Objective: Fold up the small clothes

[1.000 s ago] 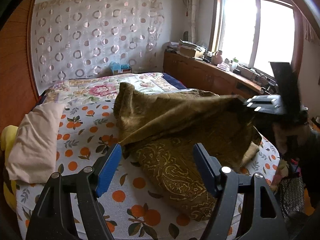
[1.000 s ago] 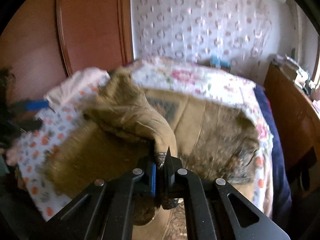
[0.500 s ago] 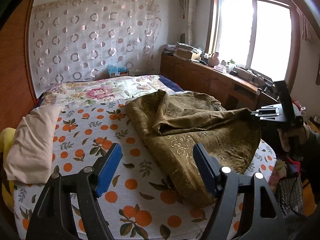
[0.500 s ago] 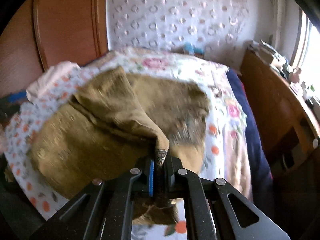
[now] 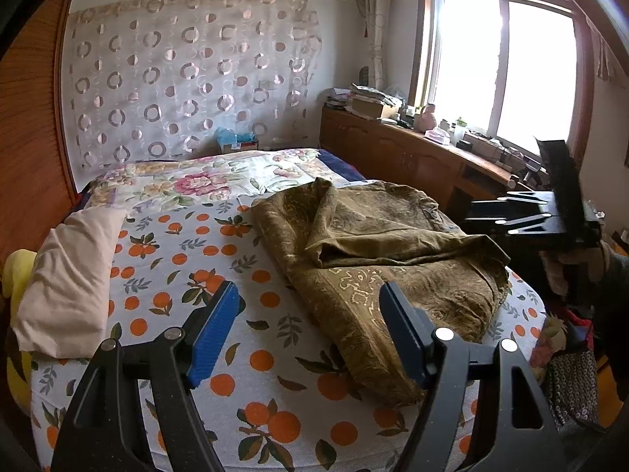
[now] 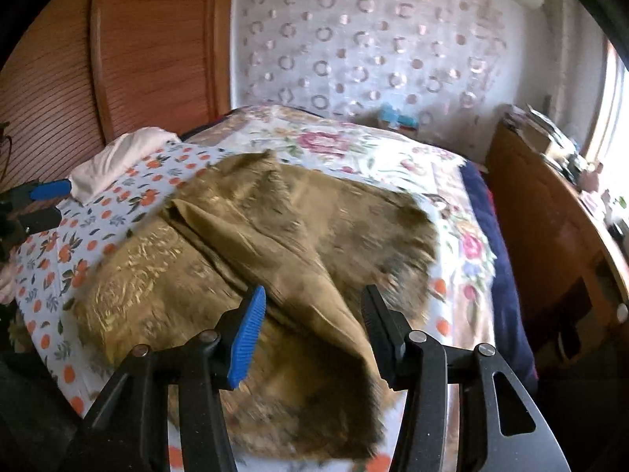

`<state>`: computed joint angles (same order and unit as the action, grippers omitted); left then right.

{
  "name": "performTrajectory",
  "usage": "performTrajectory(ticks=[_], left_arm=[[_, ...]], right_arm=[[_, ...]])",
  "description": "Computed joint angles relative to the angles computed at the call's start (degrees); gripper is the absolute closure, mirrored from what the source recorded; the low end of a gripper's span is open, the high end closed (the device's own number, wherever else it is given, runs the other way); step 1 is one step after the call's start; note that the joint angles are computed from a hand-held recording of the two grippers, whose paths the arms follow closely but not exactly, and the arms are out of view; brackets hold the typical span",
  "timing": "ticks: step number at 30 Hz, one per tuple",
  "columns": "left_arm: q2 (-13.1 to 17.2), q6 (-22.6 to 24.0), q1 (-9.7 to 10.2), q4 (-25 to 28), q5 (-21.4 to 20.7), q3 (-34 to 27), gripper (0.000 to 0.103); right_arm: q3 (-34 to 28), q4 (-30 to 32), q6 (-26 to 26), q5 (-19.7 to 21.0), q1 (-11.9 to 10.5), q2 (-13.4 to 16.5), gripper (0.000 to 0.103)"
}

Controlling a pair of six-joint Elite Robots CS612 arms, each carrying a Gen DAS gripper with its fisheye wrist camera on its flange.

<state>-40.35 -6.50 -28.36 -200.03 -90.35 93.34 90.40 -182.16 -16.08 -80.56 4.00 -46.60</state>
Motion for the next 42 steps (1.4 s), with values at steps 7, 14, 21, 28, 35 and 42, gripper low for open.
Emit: performTrajectory(ticks=[7,14,21,28,35,42], left_arm=[[0.2,-0.2,0.03,0.5,0.3,-0.1,0.028],[0.2,-0.4,0.01,1.0,0.0,0.3,0.028],[0.4,-0.8,-0.08,1.1,-0.5,0.2,0.028],[0.5,-1.2,-0.07,0.7,-0.3,0.3,0.028],[0.7,-1.1,-0.24,1.6,-0.9,0.2,0.028],[0.8,-0.6,-0.29,2.2,-1.2,-0.1,0.028]], right_arm=[[-9.3,10.4,-3.3,4.3,2.2,4.8,0.051],[-17.2,21.3,-8.6,2.6,3.7,8.8,0.051],[-20.0,21.7,-11.2,-1.2,4.9,10.5,0.095],[-18.2,15.7,-7.4,0.7,2.3,8.1,0.097],[-25.0,15.9,6.4,-15.4,0.3,10.7,0.097],[-29.8,22.1,9.5,-22.0,0.7,13.7,0.068]])
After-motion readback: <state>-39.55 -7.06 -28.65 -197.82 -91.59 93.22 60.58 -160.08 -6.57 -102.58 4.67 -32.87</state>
